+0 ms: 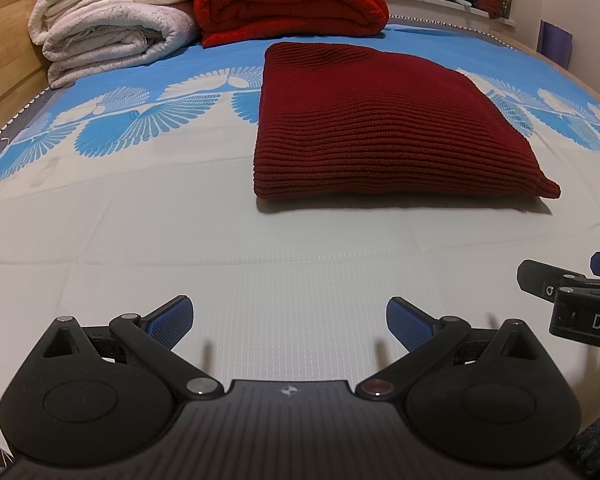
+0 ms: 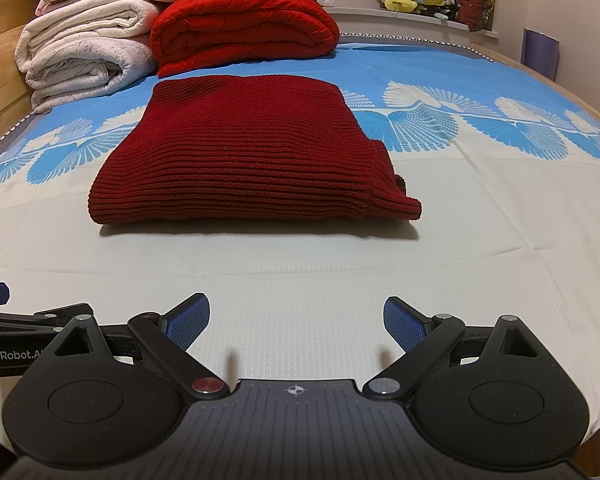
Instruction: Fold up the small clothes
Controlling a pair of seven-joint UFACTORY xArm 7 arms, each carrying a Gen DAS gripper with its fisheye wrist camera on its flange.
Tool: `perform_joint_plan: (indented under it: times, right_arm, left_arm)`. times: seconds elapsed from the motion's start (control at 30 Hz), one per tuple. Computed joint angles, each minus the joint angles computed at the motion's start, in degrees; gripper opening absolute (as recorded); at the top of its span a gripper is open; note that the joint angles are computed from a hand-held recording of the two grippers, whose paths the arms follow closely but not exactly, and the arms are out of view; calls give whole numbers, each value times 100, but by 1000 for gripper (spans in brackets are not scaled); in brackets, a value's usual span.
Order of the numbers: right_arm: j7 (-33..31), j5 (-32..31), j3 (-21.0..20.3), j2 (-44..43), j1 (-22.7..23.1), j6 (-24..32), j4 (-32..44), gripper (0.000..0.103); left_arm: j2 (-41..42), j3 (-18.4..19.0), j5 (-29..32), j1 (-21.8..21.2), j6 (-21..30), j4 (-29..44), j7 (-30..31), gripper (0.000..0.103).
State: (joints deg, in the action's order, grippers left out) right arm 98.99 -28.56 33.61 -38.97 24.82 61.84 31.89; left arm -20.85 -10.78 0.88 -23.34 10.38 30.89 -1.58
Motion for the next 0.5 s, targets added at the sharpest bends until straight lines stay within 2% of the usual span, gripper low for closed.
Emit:
perform_joint_plan:
  times: [0.5]
  right_arm:
    - [-14, -15, -6, -48, 40, -71, -46, 94]
  left_arm:
    - [-13, 30, 7, -35, 7, -20, 98, 103]
